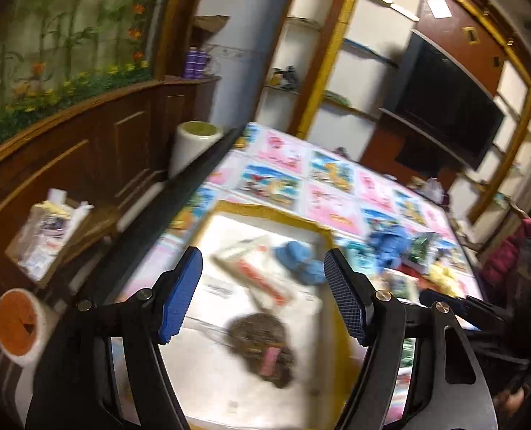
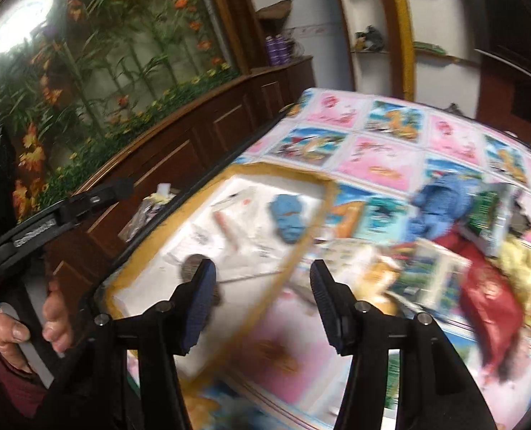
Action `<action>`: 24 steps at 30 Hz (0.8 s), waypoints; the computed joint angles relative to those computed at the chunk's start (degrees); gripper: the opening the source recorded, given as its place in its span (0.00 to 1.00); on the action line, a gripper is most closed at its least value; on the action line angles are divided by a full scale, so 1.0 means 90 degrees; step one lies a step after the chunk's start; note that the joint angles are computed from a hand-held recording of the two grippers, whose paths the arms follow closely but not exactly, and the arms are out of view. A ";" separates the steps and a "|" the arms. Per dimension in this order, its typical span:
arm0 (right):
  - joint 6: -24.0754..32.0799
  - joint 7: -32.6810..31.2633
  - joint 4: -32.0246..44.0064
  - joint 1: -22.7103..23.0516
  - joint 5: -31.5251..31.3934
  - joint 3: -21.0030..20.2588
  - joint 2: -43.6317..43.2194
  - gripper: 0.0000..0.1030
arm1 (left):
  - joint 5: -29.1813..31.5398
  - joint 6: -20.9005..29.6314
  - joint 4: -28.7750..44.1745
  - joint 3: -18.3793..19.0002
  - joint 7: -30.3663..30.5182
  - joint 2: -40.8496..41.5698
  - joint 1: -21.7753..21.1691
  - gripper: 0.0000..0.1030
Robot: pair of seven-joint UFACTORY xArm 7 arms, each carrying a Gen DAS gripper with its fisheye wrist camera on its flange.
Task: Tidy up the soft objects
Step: 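Grasp the green-labelled packet with the left gripper while the right gripper grasps the pink fuzzy ball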
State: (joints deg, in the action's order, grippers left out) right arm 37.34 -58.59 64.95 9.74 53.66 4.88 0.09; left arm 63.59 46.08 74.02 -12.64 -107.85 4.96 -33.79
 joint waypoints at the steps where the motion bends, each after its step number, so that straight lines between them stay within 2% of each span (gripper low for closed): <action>1: -0.0055 -0.0004 -0.0044 -0.0084 0.0017 -0.0082 -0.0030 0.56 | 0.0124 -0.0526 -0.0003 0.0013 -0.0168 0.0047 0.0032 0.69; 3: -0.0184 0.0197 -0.0016 -0.0270 -0.0045 -0.0236 0.0033 0.56 | -0.0032 -0.1632 0.0080 0.0071 -0.0166 0.0263 0.0141 0.69; 4: -0.0235 0.0346 0.0027 -0.0382 -0.0073 -0.0312 0.0108 0.56 | -0.0462 -0.2179 0.0218 0.0072 0.0188 0.0496 0.0205 0.69; 6: -0.0229 0.0654 0.0148 -0.0602 -0.0194 -0.0410 0.0280 0.56 | -0.1126 -0.2770 0.0507 0.0061 0.0775 0.0943 0.0208 0.69; 7: -0.0185 0.0771 0.0216 -0.0715 -0.0266 -0.0441 0.0388 0.56 | -0.1349 -0.2883 0.0699 0.0046 0.0989 0.1184 0.0164 0.69; 12: -0.0044 0.1067 0.0361 -0.1173 -0.0509 -0.0436 0.0733 0.57 | -0.2568 -0.2197 0.2113 -0.0252 0.2630 0.2445 -0.0110 0.69; 18: -0.0174 0.0883 0.0476 -0.1616 -0.0473 -0.0423 0.0969 0.57 | -0.3692 -0.0758 0.4207 -0.0437 0.4390 0.4022 -0.0559 0.69; 24: -0.0437 0.0735 0.0789 -0.1829 -0.0783 -0.0292 0.1336 0.57 | -0.4084 0.0245 0.5885 0.0211 0.4857 0.5106 -0.1182 0.69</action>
State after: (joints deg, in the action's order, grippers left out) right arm 33.41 -51.98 72.05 -6.72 46.61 2.26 12.12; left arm 26.84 48.28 126.99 -10.75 -64.14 50.92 -44.42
